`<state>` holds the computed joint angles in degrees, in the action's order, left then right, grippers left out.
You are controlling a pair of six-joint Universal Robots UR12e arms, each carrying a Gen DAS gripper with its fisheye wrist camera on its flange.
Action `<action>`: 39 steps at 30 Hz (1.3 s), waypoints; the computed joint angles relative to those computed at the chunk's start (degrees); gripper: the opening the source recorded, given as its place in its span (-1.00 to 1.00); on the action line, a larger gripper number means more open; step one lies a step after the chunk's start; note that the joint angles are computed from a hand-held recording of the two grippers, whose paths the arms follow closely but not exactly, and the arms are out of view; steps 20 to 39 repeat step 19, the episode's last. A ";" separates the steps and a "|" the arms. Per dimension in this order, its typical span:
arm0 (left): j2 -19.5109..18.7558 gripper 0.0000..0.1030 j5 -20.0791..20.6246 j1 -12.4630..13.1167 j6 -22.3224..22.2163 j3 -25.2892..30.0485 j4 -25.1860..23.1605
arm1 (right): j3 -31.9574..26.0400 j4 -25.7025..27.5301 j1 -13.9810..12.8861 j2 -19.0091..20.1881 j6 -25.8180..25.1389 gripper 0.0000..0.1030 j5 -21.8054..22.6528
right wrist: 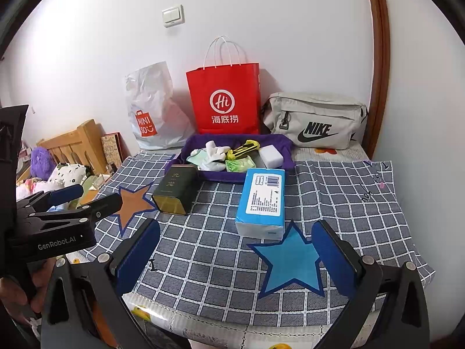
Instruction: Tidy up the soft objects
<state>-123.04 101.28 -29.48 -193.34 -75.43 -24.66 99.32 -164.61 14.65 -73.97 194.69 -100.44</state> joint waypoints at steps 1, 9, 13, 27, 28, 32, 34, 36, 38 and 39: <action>0.01 0.82 -0.08 0.05 0.11 0.03 -0.02 | 0.00 0.00 0.00 0.00 0.00 0.99 0.00; 0.03 0.82 0.02 -0.02 0.18 0.06 0.07 | -0.01 -0.15 -0.03 -0.01 -0.07 0.99 0.03; 0.01 0.82 -0.13 0.02 0.29 0.35 0.03 | 0.00 -0.14 -0.03 -0.03 -0.08 0.99 0.07; -0.34 0.85 -1.21 0.48 1.00 0.49 0.96 | -0.18 -0.07 -0.30 0.17 -0.23 0.99 0.57; -0.34 0.85 -1.21 0.48 1.00 0.49 0.96 | -0.18 -0.07 -0.30 0.17 -0.23 0.99 0.57; -0.34 0.85 -1.21 0.48 1.00 0.49 0.96 | -0.18 -0.07 -0.30 0.17 -0.23 0.99 0.57; -0.34 0.85 -1.21 0.48 1.00 0.49 0.96 | -0.18 -0.07 -0.30 0.17 -0.23 0.99 0.57; -0.34 0.85 -1.21 0.48 1.00 0.49 0.96 | -0.18 -0.07 -0.30 0.17 -0.23 0.99 0.57; -0.34 0.85 -1.21 0.48 1.00 0.49 0.96 | -0.18 -0.07 -0.30 0.17 -0.23 0.99 0.57; -0.34 0.85 -1.21 0.48 1.00 0.49 0.96 | -0.18 -0.07 -0.30 0.17 -0.23 0.99 0.57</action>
